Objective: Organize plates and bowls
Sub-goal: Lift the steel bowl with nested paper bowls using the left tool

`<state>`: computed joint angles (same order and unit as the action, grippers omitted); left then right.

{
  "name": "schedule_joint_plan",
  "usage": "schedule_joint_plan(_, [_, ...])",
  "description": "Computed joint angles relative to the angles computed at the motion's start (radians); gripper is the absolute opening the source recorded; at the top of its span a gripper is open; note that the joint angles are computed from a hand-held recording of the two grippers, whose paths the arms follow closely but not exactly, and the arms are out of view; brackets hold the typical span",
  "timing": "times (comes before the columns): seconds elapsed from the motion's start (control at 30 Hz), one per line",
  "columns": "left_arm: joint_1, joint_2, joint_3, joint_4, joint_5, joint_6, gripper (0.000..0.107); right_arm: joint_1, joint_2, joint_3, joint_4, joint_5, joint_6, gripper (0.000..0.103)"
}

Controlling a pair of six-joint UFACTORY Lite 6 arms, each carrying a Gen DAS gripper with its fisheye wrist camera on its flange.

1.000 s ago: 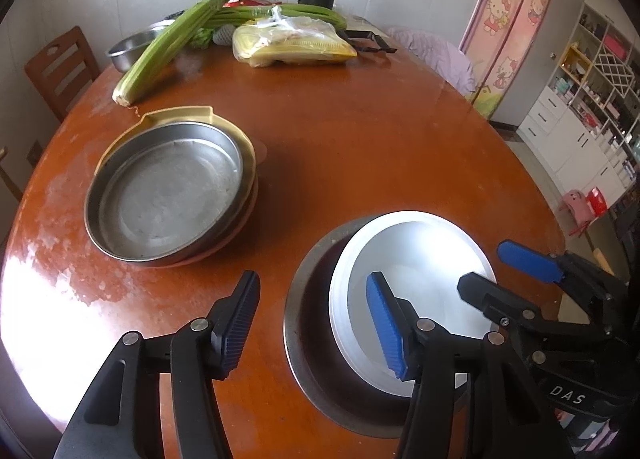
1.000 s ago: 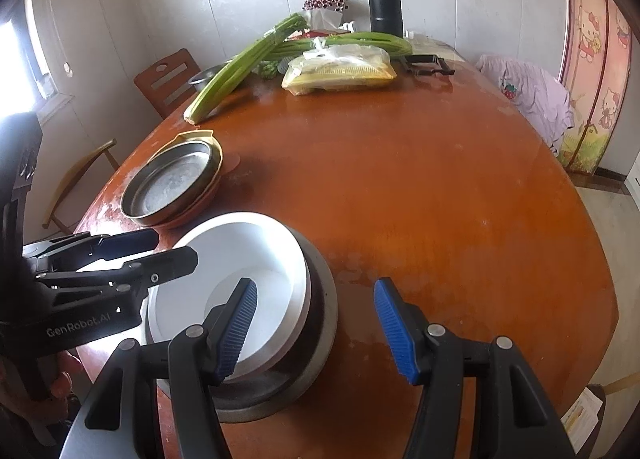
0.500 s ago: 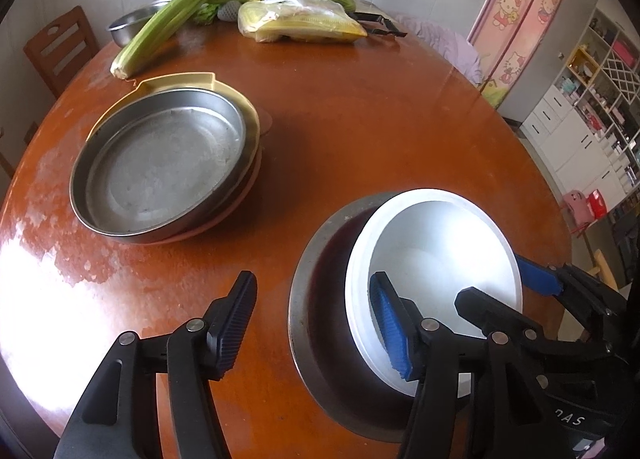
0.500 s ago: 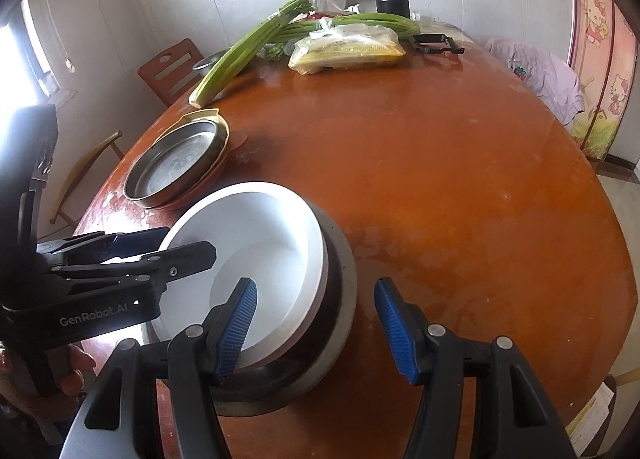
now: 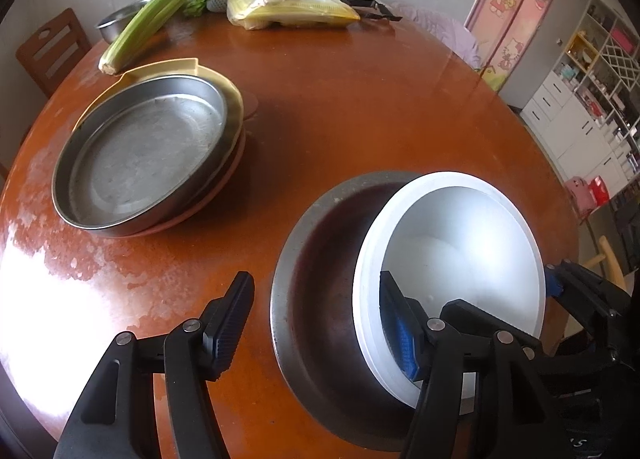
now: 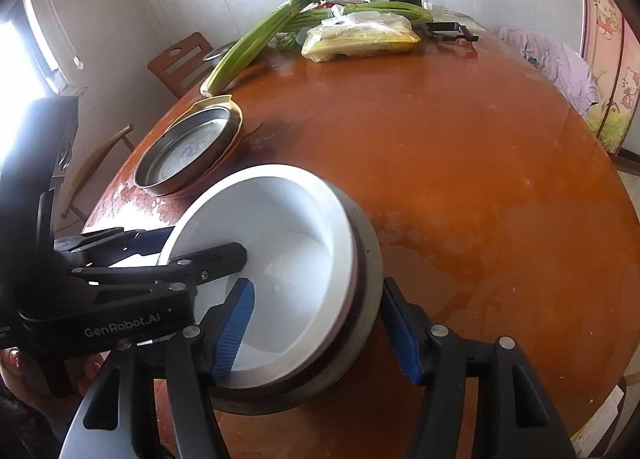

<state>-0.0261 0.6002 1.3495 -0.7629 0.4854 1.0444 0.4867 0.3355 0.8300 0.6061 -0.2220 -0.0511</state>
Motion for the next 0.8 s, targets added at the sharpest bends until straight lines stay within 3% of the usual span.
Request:
schedule_joint_plan(0.3, [0.012, -0.001, -0.014, -0.036, 0.013, 0.029, 0.064, -0.006, -0.005, -0.015, -0.110, -0.011, 0.127, 0.063])
schedule_joint_plan(0.43, [0.024, 0.013, 0.009, -0.041, 0.067, 0.033, 0.049, -0.012, -0.004, -0.019, -0.243, -0.020, 0.257, 0.061])
schedule_joint_plan(0.8, [0.016, -0.022, -0.011, -0.023, 0.052, 0.007, 0.048, 0.004, -0.015, -0.013, -0.170, -0.019, 0.171, 0.059])
